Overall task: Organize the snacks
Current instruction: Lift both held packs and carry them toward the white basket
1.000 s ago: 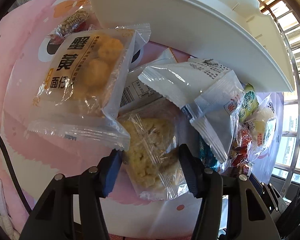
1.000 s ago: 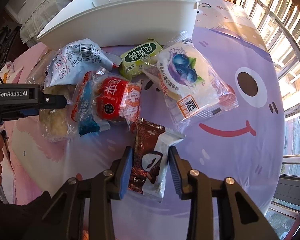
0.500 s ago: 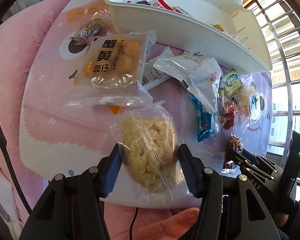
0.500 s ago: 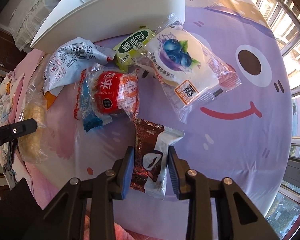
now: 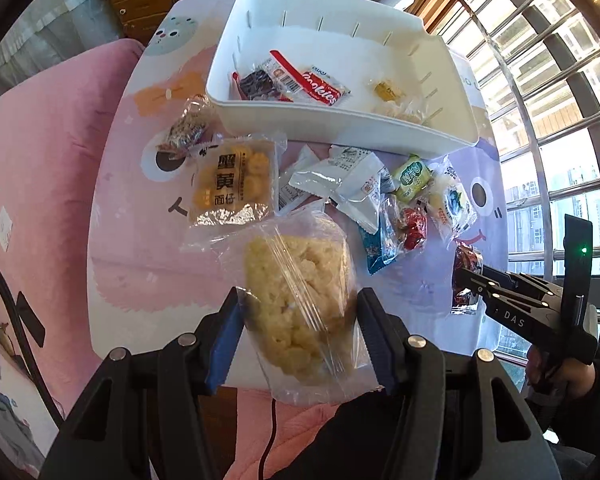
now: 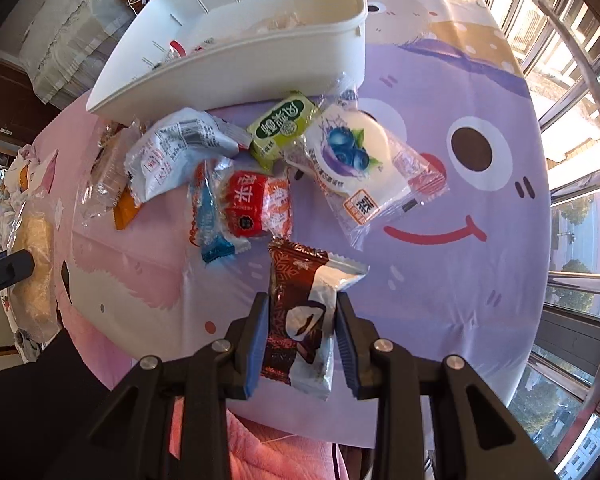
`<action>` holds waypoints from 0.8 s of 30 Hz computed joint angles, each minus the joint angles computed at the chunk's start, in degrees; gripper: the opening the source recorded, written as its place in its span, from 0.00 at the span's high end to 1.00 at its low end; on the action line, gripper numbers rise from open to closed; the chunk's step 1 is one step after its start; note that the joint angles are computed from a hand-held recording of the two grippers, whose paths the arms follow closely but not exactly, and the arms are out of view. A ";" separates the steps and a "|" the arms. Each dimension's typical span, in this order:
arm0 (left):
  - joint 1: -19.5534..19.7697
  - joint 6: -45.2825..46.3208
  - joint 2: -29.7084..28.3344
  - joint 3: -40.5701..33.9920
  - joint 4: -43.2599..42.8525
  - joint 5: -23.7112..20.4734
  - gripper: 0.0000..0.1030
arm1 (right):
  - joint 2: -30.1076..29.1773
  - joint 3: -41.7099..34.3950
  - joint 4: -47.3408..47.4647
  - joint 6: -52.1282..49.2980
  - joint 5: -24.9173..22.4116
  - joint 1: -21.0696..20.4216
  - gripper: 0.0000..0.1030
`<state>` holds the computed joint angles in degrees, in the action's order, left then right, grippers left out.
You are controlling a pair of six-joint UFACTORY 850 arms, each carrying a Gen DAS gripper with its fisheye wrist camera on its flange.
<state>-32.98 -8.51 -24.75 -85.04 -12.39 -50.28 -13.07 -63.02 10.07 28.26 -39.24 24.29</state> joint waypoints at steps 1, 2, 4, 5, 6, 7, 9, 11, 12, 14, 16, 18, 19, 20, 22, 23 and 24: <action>0.12 0.41 -0.08 -0.71 0.23 -0.45 0.46 | 0.16 -0.64 -1.16 0.83 -0.17 0.02 0.69; 0.46 1.06 0.00 -1.27 0.41 -1.01 0.46 | 1.39 -0.45 -2.87 3.06 -0.37 1.02 0.69; 0.77 2.34 -0.31 -3.08 0.99 -2.01 0.46 | 1.33 -2.24 -5.49 5.78 -0.37 1.81 0.69; 0.86 2.79 -0.52 -4.05 1.46 -2.35 0.46 | 1.72 -2.75 -6.36 6.36 -0.40 1.80 0.69; 0.87 3.11 -0.68 -4.87 1.85 -2.58 0.46 | 1.73 -3.61 -7.35 7.13 -0.47 1.88 0.69; 0.98 3.75 -0.96 -6.08 2.13 -2.94 0.46 | 1.81 -4.30 -8.55 8.00 -0.43 1.94 0.69; 1.26 5.32 -1.58 -8.23 2.07 -3.39 0.46 | 1.36 -6.32 -11.08 9.62 -0.43 2.00 0.69; 1.50 6.61 -2.52 -10.83 2.08 -3.92 0.46 | 1.27 -8.11 -13.70 11.03 -0.66 1.98 0.69; 1.56 7.23 -3.13 -12.16 2.12 -4.19 0.46 | 1.10 -8.86 -14.99 11.91 -0.56 2.09 0.69; 1.63 8.33 -4.44 -14.81 2.50 -4.80 0.46 | 0.45 -10.94 -17.38 13.76 -0.73 2.31 0.69; 1.64 9.01 -5.94 -17.69 3.12 -5.56 0.46 | 0.02 -12.49 -19.54 15.38 -0.73 2.32 0.69; 1.80 10.06 -7.68 -20.73 2.83 -6.25 0.47 | -0.48 -13.80 -22.13 17.69 -0.69 2.40 0.69; 1.82 10.34 -8.48 -22.10 2.71 -6.58 0.49 | -0.67 -14.35 -23.26 18.79 -0.52 2.35 0.69; 1.97 10.84 -9.51 -23.77 2.43 -6.96 0.54 | -0.95 -14.89 -24.00 19.53 -0.27 2.18 0.69; 2.06 11.08 -11.44 -26.62 2.19 -7.53 0.57 | -1.55 -15.95 -25.44 20.88 0.16 1.94 0.68; 2.14 11.24 -12.44 -28.07 2.11 -7.45 0.60 | -1.86 -16.43 -26.31 21.57 0.32 1.83 0.68; 2.36 11.44 -13.48 -29.50 1.53 -7.26 0.65 | -2.30 -16.95 -27.35 22.40 0.32 1.78 0.68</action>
<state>-30.62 2.94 -38.24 -114.54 -10.85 -57.54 -15.38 -79.98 -17.28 50.65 -38.91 26.07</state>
